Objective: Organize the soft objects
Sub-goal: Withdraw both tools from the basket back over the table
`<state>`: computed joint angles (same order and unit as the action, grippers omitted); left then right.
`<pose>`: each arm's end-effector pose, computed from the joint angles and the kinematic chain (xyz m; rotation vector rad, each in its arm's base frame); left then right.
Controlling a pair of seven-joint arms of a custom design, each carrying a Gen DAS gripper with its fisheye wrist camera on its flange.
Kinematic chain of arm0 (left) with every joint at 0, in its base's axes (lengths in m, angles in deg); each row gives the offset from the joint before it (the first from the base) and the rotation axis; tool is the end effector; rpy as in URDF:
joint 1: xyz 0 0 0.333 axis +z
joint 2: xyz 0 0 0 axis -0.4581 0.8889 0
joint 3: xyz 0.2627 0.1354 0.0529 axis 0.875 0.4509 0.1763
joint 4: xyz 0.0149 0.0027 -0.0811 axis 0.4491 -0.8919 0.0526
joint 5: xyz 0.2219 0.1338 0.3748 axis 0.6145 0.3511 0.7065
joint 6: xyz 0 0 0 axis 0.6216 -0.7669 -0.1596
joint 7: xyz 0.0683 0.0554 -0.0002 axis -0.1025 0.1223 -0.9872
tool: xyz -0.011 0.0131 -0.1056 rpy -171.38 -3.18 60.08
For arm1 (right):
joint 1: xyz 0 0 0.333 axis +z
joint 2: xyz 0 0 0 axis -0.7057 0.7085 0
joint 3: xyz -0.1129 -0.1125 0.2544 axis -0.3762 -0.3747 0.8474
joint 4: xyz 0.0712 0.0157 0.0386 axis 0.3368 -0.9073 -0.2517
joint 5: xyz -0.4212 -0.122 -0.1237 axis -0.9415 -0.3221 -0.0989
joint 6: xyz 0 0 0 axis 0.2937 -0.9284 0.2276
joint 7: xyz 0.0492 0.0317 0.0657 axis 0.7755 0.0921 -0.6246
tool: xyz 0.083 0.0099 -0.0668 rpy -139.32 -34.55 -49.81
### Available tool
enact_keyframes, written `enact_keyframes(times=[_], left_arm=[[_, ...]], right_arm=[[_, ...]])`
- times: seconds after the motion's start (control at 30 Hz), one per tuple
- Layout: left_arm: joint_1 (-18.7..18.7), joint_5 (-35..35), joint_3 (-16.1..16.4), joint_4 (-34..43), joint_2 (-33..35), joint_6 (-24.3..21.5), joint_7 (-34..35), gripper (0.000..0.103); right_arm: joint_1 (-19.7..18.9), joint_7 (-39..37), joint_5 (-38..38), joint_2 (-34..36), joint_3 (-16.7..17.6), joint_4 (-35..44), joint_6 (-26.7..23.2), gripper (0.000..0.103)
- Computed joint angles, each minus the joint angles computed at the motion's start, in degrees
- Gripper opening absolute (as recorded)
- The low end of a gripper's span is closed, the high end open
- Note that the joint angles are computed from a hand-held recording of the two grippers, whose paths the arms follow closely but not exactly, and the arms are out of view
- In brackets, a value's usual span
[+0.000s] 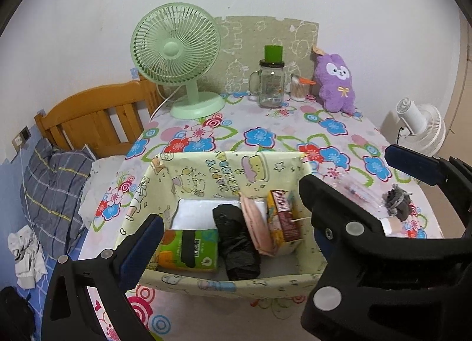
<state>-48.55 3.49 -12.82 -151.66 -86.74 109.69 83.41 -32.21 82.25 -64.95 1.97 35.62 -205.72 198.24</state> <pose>0.4943 -0.3962 0.5446 -1.3626 2.1401 -0.8909 0.4705 0.1948 0.5441 -1.6057 1.7673 -0.8524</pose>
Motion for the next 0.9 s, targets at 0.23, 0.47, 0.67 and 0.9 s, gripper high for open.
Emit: enact_keyframes(times=[0.23, 0.47, 0.67, 0.9], left_arm=[[-0.7, 0.9, -0.6, -0.7, -1.5, 0.2, -0.9, 0.103], [-1.7, 1.6, -1.1, -1.7, -3.2, 0.6, -1.7, 0.103], [-2.5, 2.4, -1.6, -2.2, -4.1, 0.9, -2.4, 0.103], [-3.6, 2.6, -1.9, -2.9, -5.1, 1.7, -3.1, 0.103]], right_arm=[[-0.6, 1.3, -0.7, -4.9, 0.5, -3.0, -1.3, 0.092], [-0.9, 1.9, -1.1, -9.6, 0.9, -5.8, -2.4, 0.093], [-1.1, 2.4, -1.3, -13.9, 1.2, -8.5, -3.5, 0.094], [-1.0, 2.6, -0.9, -18.5, 1.3, -11.1, -5.2, 0.094]])
